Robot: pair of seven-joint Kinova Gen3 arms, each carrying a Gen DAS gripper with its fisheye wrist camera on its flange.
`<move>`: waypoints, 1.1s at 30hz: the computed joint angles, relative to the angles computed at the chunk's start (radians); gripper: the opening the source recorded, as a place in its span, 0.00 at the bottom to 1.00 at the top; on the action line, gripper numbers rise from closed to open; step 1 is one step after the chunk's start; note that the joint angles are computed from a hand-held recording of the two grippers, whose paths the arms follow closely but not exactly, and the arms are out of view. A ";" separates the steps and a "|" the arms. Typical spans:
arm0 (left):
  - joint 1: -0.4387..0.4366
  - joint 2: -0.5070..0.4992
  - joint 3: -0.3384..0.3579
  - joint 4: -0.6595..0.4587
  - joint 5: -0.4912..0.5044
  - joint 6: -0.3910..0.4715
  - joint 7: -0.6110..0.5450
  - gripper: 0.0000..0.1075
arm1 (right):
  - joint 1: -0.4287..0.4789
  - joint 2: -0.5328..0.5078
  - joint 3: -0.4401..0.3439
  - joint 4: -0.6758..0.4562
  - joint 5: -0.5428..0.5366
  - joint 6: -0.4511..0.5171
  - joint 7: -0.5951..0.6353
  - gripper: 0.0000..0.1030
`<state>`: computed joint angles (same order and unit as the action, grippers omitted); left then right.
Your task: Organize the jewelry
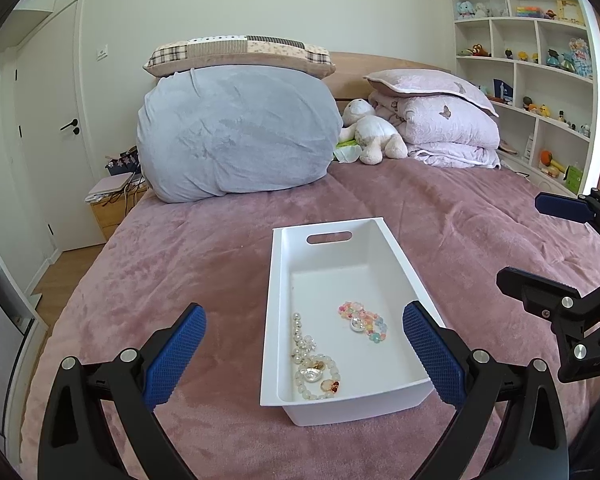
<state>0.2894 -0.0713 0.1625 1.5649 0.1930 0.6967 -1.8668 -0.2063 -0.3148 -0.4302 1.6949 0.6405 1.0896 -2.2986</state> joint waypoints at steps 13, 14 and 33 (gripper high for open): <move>0.001 -0.003 -0.001 0.006 0.004 -0.001 0.001 0.93 | 0.001 0.002 -0.003 0.001 -0.001 0.006 -0.005 0.95; 0.002 -0.006 -0.001 0.010 0.006 -0.002 0.001 0.93 | 0.000 0.002 -0.003 0.001 -0.001 0.006 -0.004 0.95; 0.007 -0.008 0.014 0.015 -0.029 -0.012 0.042 0.93 | 0.000 -0.007 0.007 0.023 -0.006 -0.004 -0.006 0.95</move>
<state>0.2960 -0.0796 0.1761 1.5797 0.1639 0.6843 -1.8251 -0.2061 -0.3221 -0.4232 1.7184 0.6345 1.0860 -2.3046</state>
